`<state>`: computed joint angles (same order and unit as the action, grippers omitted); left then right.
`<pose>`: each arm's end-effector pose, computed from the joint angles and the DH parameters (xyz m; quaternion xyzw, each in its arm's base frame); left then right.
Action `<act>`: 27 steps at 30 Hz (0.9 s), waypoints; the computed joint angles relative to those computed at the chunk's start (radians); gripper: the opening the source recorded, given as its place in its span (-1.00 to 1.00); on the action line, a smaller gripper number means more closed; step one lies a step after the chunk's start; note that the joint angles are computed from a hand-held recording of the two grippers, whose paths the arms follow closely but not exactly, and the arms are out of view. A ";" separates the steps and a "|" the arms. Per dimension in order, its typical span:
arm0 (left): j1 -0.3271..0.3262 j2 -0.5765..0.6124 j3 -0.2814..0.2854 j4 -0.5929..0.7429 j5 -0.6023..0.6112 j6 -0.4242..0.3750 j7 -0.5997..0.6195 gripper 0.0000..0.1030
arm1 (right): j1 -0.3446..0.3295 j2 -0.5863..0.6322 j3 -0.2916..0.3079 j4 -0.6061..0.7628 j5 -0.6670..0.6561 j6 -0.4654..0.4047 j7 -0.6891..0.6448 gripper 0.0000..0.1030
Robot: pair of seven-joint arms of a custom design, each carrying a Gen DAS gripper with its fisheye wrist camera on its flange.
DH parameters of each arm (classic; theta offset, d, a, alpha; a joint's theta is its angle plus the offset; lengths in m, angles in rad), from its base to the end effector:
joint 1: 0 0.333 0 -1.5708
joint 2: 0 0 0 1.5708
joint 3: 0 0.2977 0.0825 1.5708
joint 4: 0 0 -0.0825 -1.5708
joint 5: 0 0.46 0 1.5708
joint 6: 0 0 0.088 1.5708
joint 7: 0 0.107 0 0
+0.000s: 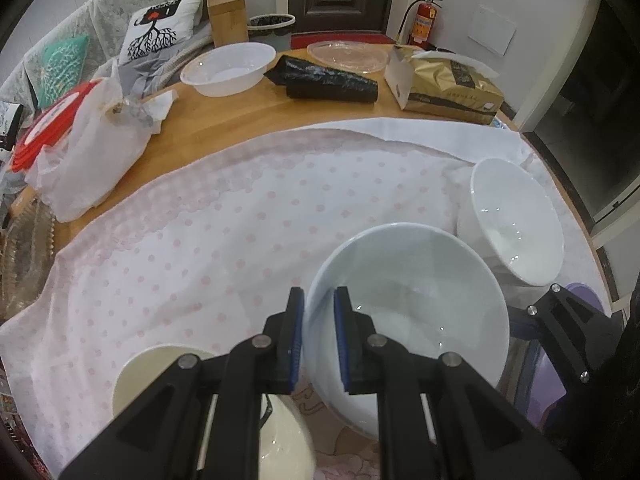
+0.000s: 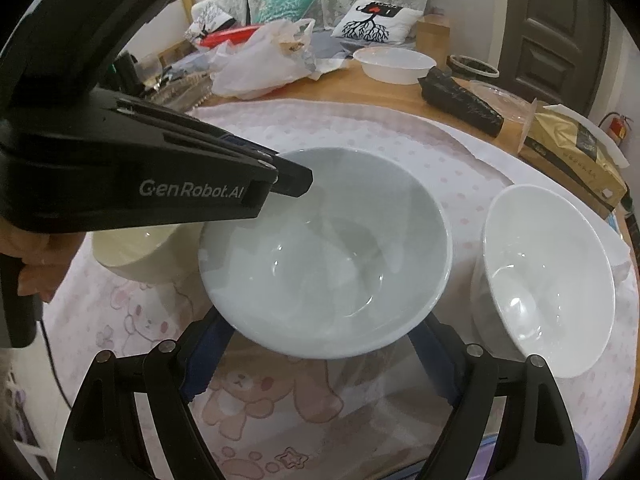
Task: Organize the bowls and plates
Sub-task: 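Close both grippers on the white bowl rim and lift it, then carry the white bowl over the cream bowl and lower it inside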
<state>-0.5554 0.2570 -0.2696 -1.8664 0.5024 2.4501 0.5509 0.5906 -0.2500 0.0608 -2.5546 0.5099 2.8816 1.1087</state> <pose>0.4862 -0.5143 0.3619 -0.6459 0.7285 -0.1863 0.1323 0.4392 0.2986 0.3481 -0.8558 0.4189 -0.0806 0.2925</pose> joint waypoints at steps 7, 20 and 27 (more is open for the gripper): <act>-0.007 -0.046 -0.003 -0.023 0.039 -0.016 -0.034 -0.77 | 0.001 -0.047 0.005 -0.024 -0.039 0.023 0.031 0.58; 0.034 -0.188 -0.047 -0.155 0.050 -0.010 -0.097 -0.77 | -0.014 -0.126 0.049 -0.046 -0.195 0.061 0.221 0.58; 0.044 -0.173 -0.058 -0.163 0.043 -0.009 -0.097 -0.76 | 0.004 -0.120 0.039 -0.052 -0.260 0.066 0.273 0.57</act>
<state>-0.5118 0.0840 -0.3277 -2.0292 0.5451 2.4415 0.4540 0.5942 -0.3699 0.0997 -2.6066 0.2504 2.9480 1.3821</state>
